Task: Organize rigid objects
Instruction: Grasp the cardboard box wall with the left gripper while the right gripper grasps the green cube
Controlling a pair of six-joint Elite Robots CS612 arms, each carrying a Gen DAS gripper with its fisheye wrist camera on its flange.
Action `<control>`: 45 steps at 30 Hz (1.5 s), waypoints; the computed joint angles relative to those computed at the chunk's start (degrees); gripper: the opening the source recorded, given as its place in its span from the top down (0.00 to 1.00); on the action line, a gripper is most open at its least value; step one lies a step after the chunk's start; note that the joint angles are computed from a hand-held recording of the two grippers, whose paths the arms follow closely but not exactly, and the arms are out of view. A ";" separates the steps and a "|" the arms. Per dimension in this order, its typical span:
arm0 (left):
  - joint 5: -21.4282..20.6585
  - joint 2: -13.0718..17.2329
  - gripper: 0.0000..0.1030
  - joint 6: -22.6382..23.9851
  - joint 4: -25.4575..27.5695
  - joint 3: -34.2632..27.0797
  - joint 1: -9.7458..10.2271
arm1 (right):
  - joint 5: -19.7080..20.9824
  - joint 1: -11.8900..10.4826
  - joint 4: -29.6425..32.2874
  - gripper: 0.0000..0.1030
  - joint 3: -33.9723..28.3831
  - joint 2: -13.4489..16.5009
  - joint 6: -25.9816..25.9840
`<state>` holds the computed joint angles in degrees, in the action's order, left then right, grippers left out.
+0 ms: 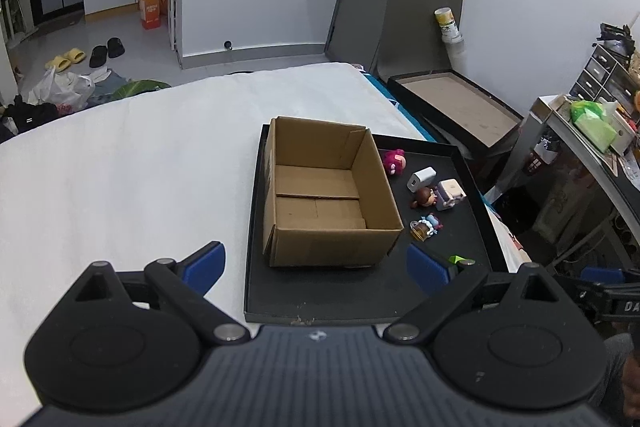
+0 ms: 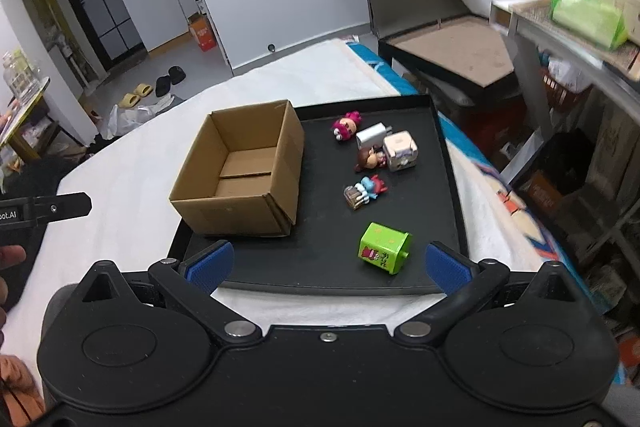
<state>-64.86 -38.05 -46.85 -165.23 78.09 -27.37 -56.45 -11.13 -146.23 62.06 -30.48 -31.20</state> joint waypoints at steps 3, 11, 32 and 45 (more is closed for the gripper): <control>-0.22 0.78 0.06 0.08 1.43 -1.37 0.37 | -1.20 0.30 1.21 0.00 -1.95 1.38 0.53; -1.60 2.73 0.06 -2.36 5.52 -4.61 1.59 | -1.31 0.59 6.11 0.00 -8.02 5.45 4.95; -3.96 9.23 0.10 -10.41 16.16 -14.57 4.55 | -1.06 2.00 2.52 0.03 -16.04 12.93 17.12; -9.32 12.03 0.29 -13.88 19.49 -18.23 6.38 | -9.94 3.53 7.72 0.05 -21.98 16.61 17.63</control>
<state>-74.18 -26.02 -60.73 -145.73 59.86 -20.99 -66.39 -7.60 -138.51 40.08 -13.87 -13.57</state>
